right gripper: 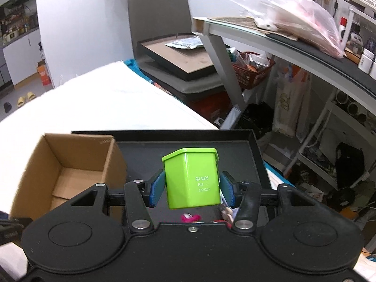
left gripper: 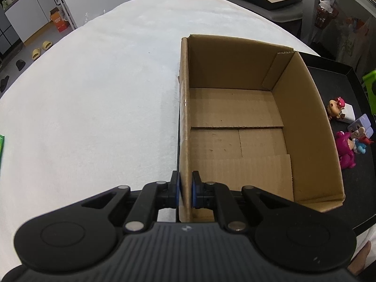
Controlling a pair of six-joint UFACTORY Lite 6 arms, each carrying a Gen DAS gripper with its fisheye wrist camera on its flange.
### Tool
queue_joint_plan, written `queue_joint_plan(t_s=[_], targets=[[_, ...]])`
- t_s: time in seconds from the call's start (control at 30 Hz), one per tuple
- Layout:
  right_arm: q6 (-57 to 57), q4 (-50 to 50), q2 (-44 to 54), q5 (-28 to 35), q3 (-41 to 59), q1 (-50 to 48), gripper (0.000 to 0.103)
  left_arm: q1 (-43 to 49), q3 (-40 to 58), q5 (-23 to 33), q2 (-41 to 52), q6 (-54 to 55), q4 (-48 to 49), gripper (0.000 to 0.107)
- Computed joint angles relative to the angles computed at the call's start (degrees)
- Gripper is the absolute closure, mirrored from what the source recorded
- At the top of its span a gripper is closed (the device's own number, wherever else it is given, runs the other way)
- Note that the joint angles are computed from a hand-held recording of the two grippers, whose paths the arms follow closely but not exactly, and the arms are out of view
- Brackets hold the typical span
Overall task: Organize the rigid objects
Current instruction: 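Lift the lime-green cup with the right gripper and carry it over the box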
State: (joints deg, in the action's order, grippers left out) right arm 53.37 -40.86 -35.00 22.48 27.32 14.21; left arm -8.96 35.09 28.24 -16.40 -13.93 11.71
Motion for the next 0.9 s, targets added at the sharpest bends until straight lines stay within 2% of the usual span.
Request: queue_joint_plan(t_s=[0.37, 0.5, 0.67, 0.9], targets=[[4.36, 0.26, 2.79, 1.27, 5.37, 9.05, 0.053, 4.25, 0.32, 0.20, -0.10, 10.40, -7.55, 0.097], [8.41, -2.83, 5.51, 1.76, 7.61, 13.19, 0.053, 5.35, 0.86, 0.01, 0.65, 13.22, -9.76, 0.098], [12.33, -5.81, 10.79, -0.59, 9.77, 15.39, 0.053, 7.44, 1.46, 0.23, 1.57, 18.36, -13.85, 0.098], [10.92, -4.18, 18.42, -5.35, 13.28, 16.63, 0.053, 10.93, 3.01, 1.70, 3.23, 26.31, -19.96, 0.097]])
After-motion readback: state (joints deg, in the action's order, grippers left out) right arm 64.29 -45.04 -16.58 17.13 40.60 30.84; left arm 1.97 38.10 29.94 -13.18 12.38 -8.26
